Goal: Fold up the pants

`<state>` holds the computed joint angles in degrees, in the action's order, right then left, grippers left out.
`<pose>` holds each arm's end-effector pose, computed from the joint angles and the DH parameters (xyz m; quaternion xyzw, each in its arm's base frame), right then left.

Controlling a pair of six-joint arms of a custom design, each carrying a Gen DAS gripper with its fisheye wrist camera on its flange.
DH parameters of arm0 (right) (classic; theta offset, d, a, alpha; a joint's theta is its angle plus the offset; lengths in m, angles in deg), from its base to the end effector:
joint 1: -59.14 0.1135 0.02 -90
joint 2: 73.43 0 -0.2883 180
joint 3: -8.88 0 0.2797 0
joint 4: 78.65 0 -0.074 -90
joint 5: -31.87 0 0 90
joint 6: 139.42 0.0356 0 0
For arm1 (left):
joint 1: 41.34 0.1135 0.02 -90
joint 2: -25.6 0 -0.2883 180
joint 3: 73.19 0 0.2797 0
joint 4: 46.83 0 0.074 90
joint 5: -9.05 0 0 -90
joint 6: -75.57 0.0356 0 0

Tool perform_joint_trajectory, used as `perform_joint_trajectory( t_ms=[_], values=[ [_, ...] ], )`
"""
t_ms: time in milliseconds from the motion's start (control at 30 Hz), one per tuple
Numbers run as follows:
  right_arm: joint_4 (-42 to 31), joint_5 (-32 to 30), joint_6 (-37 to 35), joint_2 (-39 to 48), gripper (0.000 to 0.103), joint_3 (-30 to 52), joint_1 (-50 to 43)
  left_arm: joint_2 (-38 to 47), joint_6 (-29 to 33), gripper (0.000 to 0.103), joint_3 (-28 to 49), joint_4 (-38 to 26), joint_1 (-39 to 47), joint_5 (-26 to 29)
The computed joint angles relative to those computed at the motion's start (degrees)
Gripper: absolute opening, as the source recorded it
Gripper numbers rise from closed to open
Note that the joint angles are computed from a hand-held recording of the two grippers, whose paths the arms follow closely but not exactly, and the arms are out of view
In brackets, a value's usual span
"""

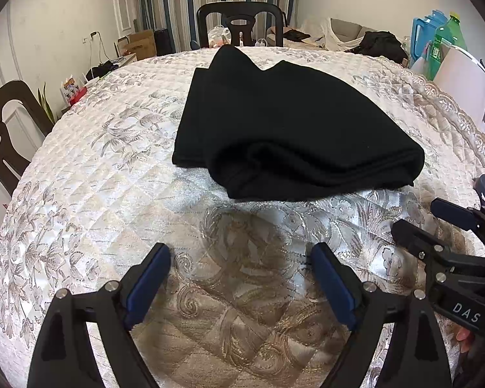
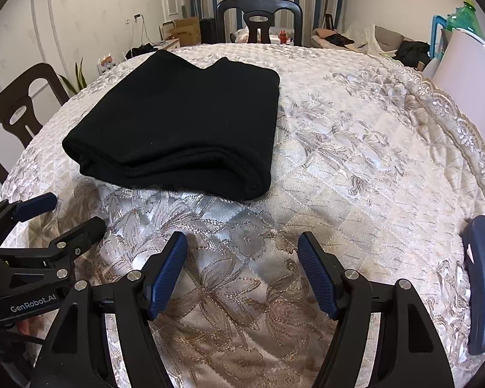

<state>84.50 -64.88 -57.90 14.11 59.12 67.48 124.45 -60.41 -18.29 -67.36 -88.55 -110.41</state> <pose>0.2904 0.0468 0.1434 -0.1568 0.9369 0.0556 0.3073 0.2241 -0.2163 0.1095 -0.0460 0.9438 0.0152 0.3269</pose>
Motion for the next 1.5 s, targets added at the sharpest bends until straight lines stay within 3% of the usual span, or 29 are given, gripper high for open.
perform_joint_trajectory(
  t_ms=[200, 1500],
  values=[
    [-0.28, 0.69, -0.56, 0.55, 0.076, 0.41, 0.58, 0.02, 0.0, 0.091, 0.0, 0.04, 0.0, 0.04],
    [-0.29, 0.63, -0.66, 0.69, 0.077, 0.52, 0.47, 0.14, -0.09, 0.093, 0.04, 0.23, -0.09, 0.19]
  ],
)
